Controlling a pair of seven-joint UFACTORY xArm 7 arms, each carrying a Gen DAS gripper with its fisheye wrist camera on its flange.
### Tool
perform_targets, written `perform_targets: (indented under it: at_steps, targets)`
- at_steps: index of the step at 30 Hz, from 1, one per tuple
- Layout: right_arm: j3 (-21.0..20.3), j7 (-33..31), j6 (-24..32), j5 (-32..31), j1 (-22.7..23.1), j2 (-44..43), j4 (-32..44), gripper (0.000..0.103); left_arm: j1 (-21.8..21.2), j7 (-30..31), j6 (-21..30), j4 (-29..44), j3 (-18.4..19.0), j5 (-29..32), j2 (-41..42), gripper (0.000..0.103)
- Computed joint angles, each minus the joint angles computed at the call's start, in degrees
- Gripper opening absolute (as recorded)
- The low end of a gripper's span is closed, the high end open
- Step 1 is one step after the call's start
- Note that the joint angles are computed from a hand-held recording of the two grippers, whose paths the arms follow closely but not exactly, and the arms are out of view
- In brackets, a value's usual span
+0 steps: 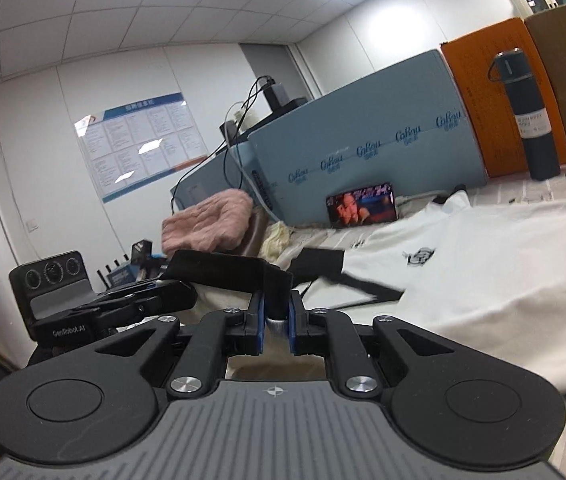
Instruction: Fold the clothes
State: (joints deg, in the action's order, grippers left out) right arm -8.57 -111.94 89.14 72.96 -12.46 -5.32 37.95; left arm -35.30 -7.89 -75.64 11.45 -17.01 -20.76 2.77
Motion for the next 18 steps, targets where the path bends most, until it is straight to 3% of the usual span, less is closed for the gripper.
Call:
perform_targets:
  at_steps: [7, 11, 13, 14, 15, 16, 18]
  targets:
    - [-1.2, -2.6, -3.2, -8.6, -1.5, -2.5, -4.2, 0.01, -3.8, -6.3, 2.9, -2.0, -2.5, -5.1, 3.0, 0.01]
    - [-0.5, -2.3, -7.8, -11.9, -0.8, -2.3, -5.3, 0.011, -3.2, -7.8, 12.5, -3.1, -1.5, -1.9, 0.4, 0.013]
    - [-1.0, -2.8, -6.6, -13.5, -0.8, -2.2, -4.6, 0.019, -2.5, -7.8, 10.6, -4.5, -1.0, 0.5, -1.3, 0.018]
    - [-1.5, -2.8, -4.8, -14.0, -1.0, -1.6, -3.7, 0.03, -2.2, -7.5, 8.6, -5.1, -0.8, 1.4, -1.9, 0.025]
    - [-2.1, -2.7, -2.7, -14.0, -1.4, -0.9, -2.6, 0.047, -1.8, -7.3, 6.4, -5.6, -0.6, 2.1, -2.3, 0.034]
    - [-2.6, -2.7, -0.7, -13.2, -2.0, -0.3, -1.7, 0.054, -1.3, -6.9, 3.0, -5.4, -0.4, 2.5, -1.8, 0.04]
    - [-2.9, -1.6, -0.4, -9.4, -3.1, -0.6, -1.2, 0.06, -0.1, -6.5, -2.1, -4.0, 0.4, 3.0, -0.2, 0.066]
